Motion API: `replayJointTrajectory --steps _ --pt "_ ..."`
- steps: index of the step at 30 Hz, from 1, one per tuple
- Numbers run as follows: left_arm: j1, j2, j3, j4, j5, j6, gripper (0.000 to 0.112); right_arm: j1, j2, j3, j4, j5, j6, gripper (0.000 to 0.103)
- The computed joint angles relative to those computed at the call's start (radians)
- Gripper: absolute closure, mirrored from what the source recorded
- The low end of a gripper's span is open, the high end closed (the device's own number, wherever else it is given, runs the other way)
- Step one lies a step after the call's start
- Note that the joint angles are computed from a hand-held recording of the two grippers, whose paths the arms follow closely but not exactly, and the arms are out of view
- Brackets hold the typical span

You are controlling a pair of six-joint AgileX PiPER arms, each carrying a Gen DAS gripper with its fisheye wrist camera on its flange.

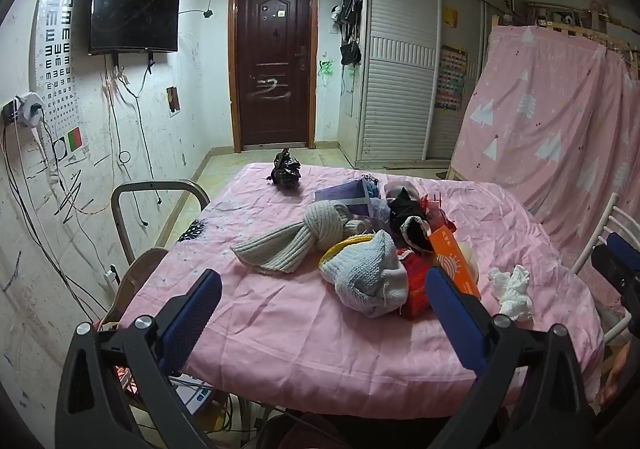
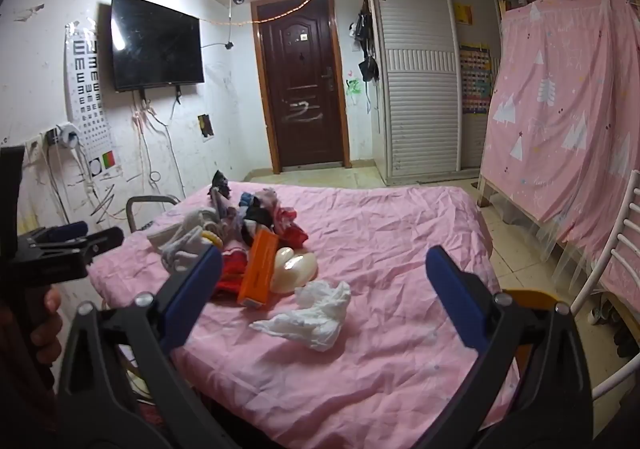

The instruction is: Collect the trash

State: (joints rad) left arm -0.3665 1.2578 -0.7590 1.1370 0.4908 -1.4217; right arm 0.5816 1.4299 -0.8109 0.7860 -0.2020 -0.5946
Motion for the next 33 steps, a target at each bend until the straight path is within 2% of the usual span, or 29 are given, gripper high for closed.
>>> replayJointTrajectory --steps 22,24,30,33 --pt "0.011 -0.004 0.007 -0.001 -0.007 -0.002 0.020 0.005 0.005 0.000 0.009 -0.008 -0.010 0.006" --pt "0.012 -0.004 0.008 0.001 -0.006 -0.003 0.020 0.011 0.006 -0.001 0.052 -0.016 -0.054 0.006" --pt "0.011 -0.004 0.008 0.003 -0.006 -0.004 0.020 0.002 -0.003 0.011 0.004 -0.011 -0.008 0.006" --pt "0.009 -0.002 0.006 0.001 -0.003 -0.003 0.020 0.006 0.001 0.006 0.026 -0.013 -0.030 0.006"
